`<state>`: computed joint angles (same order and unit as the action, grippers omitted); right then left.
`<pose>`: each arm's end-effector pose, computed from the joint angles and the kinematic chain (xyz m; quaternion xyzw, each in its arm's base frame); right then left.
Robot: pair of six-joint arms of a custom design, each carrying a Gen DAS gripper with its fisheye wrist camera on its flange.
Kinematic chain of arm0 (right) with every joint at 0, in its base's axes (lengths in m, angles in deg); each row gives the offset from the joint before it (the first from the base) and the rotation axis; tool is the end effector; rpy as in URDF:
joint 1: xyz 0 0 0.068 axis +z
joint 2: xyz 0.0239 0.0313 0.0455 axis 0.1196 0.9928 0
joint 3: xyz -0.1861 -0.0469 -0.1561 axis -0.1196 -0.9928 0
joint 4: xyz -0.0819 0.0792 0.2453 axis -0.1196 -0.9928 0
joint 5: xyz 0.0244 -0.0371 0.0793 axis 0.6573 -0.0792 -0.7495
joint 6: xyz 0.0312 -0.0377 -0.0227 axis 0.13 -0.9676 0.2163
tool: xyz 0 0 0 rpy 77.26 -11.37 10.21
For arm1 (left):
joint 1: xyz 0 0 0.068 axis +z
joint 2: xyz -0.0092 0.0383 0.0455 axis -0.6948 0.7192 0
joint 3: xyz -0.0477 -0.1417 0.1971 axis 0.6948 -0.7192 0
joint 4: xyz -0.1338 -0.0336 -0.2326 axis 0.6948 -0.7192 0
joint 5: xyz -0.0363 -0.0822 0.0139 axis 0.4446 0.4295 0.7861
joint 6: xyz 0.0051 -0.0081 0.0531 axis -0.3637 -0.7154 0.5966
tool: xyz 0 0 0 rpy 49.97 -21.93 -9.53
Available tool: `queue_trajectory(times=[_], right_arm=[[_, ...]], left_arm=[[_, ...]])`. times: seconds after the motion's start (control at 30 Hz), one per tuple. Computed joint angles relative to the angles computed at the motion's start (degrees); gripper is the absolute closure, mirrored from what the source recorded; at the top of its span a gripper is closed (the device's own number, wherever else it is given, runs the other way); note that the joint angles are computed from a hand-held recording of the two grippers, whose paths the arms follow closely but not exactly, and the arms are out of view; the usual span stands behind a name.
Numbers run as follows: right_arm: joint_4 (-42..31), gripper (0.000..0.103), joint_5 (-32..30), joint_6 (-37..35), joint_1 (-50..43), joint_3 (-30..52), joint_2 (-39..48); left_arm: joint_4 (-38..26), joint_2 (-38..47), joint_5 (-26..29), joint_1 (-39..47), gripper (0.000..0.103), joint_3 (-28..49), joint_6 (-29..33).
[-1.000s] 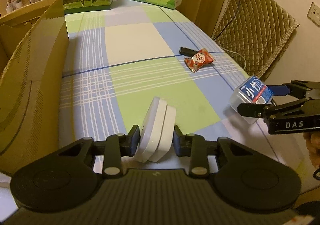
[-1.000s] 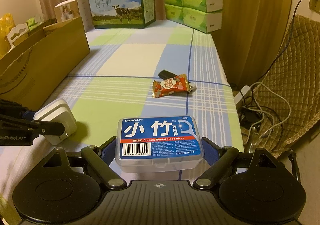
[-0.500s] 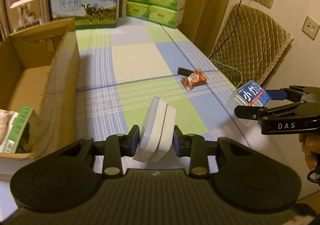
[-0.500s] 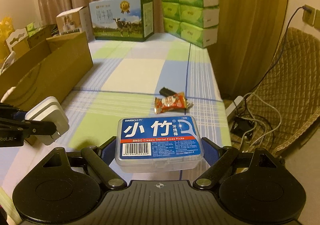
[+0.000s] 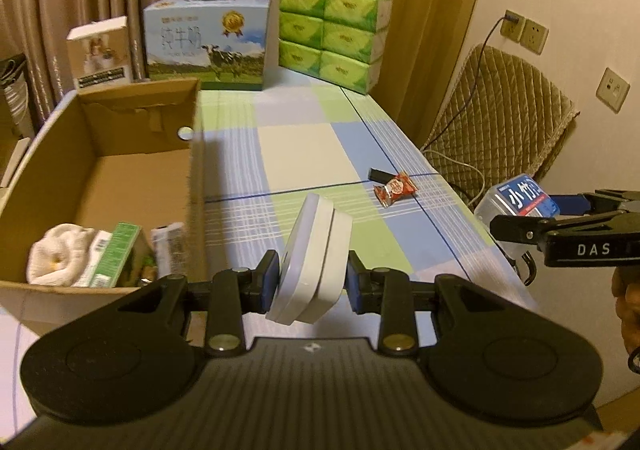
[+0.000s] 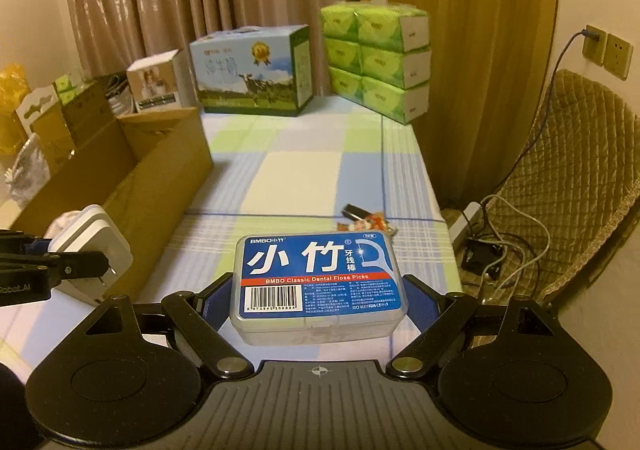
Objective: Organize objects
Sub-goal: 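Carry the floss-pick box and white plug toward the cardboard box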
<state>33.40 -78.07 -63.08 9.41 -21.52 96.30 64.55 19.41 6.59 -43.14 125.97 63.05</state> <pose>0.2234 0.0143 0.2000 -0.0554 0.9138 0.0614 0.3976 0.2904 -0.0088 0.2168 0.1607 0.9023 -0.1329 0.3772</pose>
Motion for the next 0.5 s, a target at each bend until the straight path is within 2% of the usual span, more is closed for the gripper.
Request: queue_trajectory(times=[0.23,0.5], right_arm=[[-4.2,0.019,4.54,6.6,9.43,0.61,-5.56],[-5.02,0.019,10.63,13.37,22.28,1.21,-5.86]], left_arm=[[-5.32,-5.83,4.05,7.08,0.074,-0.24,3.27],[-10.16,-8.95,8.42,17.15,0.074,0.14,8.42]])
